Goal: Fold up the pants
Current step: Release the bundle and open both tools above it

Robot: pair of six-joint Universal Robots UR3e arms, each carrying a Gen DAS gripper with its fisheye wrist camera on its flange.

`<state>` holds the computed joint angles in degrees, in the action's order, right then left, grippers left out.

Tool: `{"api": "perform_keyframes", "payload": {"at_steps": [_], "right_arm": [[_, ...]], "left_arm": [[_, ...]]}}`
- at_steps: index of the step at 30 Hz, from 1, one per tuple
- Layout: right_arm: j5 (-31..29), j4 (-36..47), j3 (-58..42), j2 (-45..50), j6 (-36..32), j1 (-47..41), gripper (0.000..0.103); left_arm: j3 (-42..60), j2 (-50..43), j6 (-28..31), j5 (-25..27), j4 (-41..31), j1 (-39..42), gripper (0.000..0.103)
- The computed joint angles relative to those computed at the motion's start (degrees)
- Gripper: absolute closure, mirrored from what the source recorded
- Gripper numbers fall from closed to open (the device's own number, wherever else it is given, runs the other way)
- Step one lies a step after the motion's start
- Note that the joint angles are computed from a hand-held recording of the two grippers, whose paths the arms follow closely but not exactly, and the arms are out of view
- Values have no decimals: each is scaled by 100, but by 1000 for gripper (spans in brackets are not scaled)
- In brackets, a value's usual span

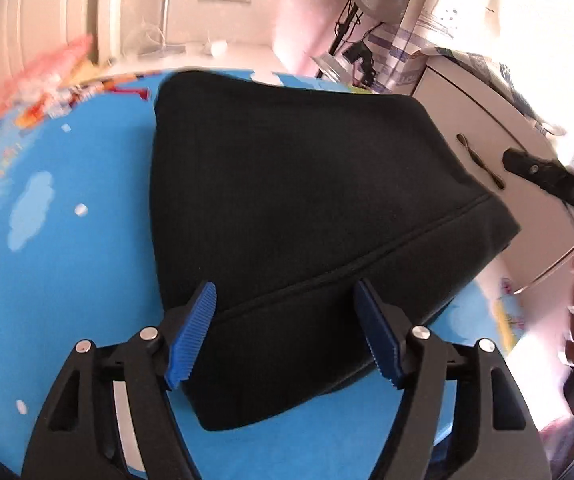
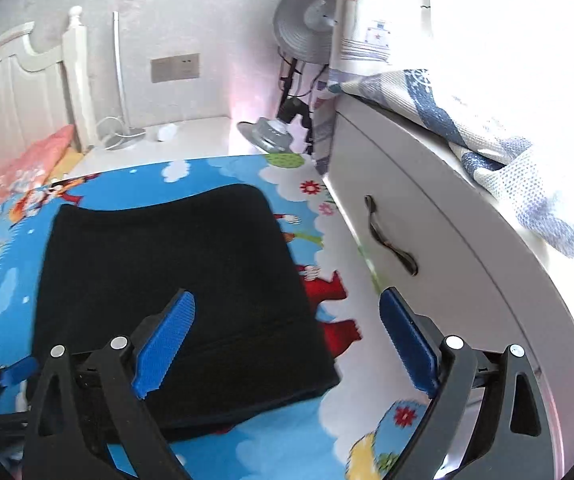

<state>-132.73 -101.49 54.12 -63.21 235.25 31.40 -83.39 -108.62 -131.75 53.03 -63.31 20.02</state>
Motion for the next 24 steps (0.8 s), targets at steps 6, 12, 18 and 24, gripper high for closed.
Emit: {"api": "perform_keyframes", "payload": {"at_steps": [6,12,18,24], "right_arm": [[-89,800,-884,370,471,338,13],[-79,1184,-1025,304,917,533,13],[-198,1922,-1480,358,1311,716,10],[-252,2132,-1649,388,1413,802,8]], "left_arm": [[-261,641,169,4,-363,228,23],[-875,1433,227,198,53,347,4],[-688,1833,80,-114,-169,511,2],[-419,1898,349,-149,-971,482,2]]}}
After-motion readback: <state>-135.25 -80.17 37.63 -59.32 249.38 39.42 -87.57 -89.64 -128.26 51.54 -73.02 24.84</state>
